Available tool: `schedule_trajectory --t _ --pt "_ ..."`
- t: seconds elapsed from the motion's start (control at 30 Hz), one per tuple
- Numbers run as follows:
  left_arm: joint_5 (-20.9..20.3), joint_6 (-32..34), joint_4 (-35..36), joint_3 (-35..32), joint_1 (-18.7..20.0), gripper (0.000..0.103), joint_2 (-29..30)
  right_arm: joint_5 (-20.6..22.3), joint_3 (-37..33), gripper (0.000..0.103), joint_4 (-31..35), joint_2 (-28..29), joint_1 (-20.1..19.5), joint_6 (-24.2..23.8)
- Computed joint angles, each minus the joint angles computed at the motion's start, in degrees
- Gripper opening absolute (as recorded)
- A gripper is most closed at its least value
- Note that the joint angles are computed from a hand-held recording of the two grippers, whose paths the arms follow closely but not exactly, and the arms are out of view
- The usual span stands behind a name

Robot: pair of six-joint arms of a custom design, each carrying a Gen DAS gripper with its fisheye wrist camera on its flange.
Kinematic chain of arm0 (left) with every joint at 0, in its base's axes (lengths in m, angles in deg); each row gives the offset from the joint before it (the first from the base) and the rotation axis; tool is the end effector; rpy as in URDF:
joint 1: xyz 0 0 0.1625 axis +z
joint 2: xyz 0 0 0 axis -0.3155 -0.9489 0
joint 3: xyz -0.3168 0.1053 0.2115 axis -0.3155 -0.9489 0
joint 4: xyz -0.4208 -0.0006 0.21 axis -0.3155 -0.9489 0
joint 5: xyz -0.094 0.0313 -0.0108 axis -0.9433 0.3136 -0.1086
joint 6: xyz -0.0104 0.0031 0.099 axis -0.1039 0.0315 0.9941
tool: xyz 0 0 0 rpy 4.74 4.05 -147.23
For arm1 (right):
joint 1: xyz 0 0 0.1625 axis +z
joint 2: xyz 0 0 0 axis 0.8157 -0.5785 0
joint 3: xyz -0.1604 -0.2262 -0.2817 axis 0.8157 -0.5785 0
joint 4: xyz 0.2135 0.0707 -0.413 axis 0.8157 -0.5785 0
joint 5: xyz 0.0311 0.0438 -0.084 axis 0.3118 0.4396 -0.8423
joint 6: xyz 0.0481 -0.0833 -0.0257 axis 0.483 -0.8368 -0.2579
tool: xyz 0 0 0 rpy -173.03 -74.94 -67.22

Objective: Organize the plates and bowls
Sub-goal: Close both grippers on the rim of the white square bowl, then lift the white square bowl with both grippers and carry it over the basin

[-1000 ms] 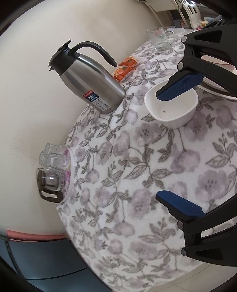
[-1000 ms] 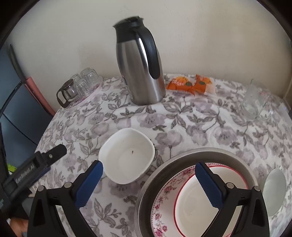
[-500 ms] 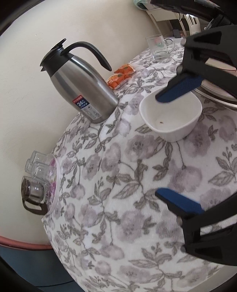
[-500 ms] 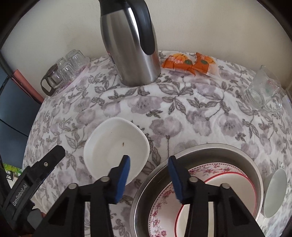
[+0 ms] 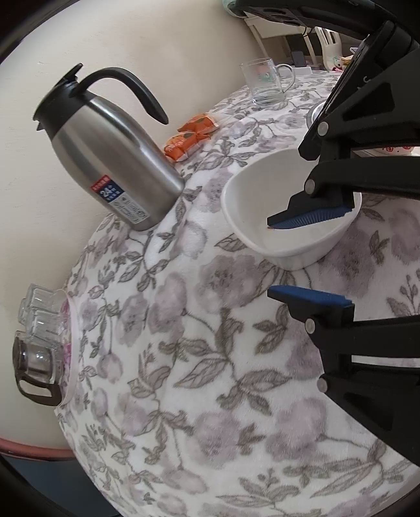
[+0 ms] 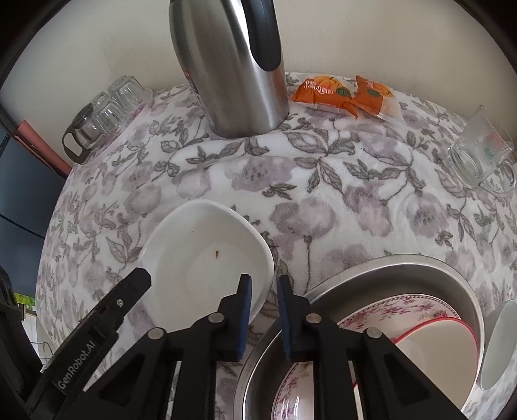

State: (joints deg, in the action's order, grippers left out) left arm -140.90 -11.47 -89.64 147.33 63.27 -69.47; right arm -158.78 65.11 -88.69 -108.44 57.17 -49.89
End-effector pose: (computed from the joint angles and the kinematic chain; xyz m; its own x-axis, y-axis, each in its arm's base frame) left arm -0.0850 -0.3610 0.1358 -0.9207 -0.2184 -0.3234 -0.0080 0.8391 -0.5439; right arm 0.2284 -0.3846 0.0312 -0.8106 0.0190 0.5854 -0.1940 0.9344 -0.2989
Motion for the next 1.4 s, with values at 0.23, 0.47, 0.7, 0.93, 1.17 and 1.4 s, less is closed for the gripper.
schedule_trajectory --t 0.23,0.47,0.7,0.93,1.17,1.4 --pt "-1.9 0.9 -2.7 -0.8 1.9 0.028 3.5 -0.5 -1.3 0.013 0.7 2.2 -0.9 0.3" --pt "-3.0 1.8 -4.5 -1.1 3.0 0.021 5.3 -1.3 -2.4 0.013 1.0 3.8 -1.3 0.8" --pt "-3.3 2.5 -6.3 -1.5 3.5 0.021 7.1 -1.9 -3.3 0.013 1.1 5.2 -1.7 0.8" --pt "-3.2 2.9 -7.4 -1.8 4.0 0.021 8.4 -3.1 -4.1 0.013 1.5 6.1 -1.4 0.5" --pt "-2.9 2.9 -6.6 -1.8 3.8 0.02 8.1 -2.0 -3.4 0.013 0.3 5.6 -1.6 -0.5" --pt "-1.1 1.4 -2.5 -1.8 2.3 0.02 6.0 -1.7 -3.0 0.013 -0.1 5.0 -0.3 -1.3"
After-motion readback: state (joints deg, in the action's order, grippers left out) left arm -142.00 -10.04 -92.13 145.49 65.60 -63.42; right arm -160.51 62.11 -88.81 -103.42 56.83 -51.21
